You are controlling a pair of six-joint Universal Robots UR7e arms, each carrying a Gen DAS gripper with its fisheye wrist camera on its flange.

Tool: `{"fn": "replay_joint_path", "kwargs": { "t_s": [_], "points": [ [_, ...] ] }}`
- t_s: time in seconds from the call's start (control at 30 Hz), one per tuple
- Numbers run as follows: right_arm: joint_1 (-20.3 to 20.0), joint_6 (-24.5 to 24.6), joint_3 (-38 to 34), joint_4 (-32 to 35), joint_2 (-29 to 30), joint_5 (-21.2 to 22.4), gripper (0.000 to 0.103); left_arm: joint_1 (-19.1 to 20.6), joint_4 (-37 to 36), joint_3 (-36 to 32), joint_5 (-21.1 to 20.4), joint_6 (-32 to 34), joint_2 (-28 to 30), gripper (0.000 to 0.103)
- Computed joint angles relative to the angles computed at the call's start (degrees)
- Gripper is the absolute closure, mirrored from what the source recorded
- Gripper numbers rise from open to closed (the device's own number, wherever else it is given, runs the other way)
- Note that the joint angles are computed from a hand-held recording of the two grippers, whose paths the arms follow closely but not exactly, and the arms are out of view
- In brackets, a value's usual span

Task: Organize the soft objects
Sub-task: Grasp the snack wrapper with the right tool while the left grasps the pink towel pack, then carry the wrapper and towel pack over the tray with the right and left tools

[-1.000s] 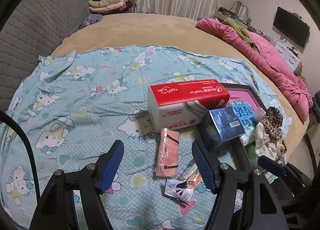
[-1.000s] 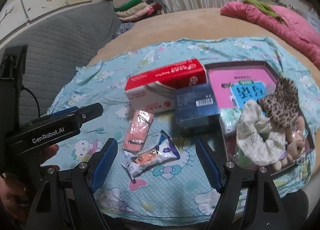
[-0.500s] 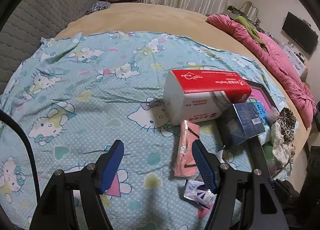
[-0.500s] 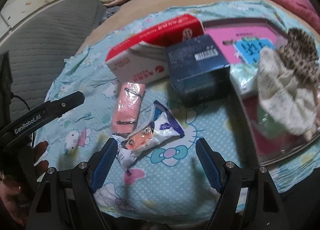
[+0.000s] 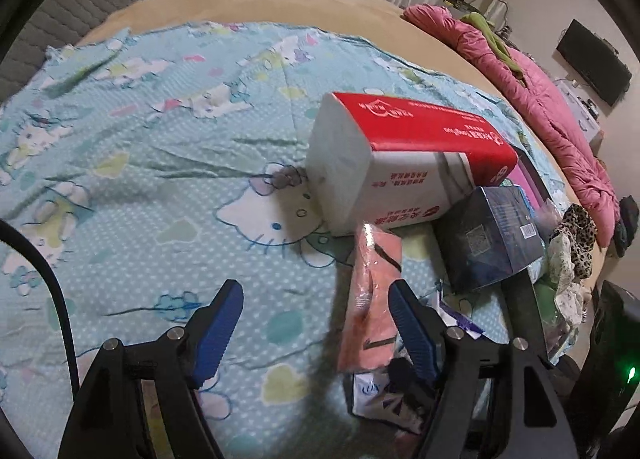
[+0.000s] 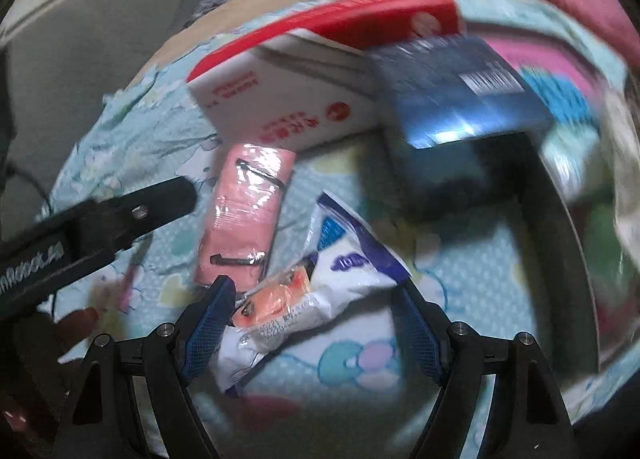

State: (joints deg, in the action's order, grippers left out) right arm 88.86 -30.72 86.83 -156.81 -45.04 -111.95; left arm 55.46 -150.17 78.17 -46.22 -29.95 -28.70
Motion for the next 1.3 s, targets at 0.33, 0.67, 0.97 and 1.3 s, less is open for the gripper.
{"fn": "replay_joint_path", "kwargs": {
  "t_s": [0.33, 0.67, 0.97, 1.3],
  "points": [
    [-1.60, -8.79, -1.51, 1.04, 0.42, 1.96, 0.041, 1.03, 2.33, -5.09, -2.66, 3.19, 3.78, 0.029],
    [-2.12, -15.87, -1.22, 5.03, -1.60, 2.49, 0.058, 1.20, 2.54, -6.47, -2.75, 3.03, 5.42, 0.053],
    [-2.66, -17.05, 0.03, 7.81, -4.40, 5.74, 0.059, 0.76, -1.94, -1.99, -3.56, 1.90, 3.31, 0.072],
    [-2.65, -18.85, 2.84, 7.58, -9.09, 11.58, 0.059, -4.08, -3.92, 2.51, 0.92, 2.52, 0.42, 0.072]
  ]
}}
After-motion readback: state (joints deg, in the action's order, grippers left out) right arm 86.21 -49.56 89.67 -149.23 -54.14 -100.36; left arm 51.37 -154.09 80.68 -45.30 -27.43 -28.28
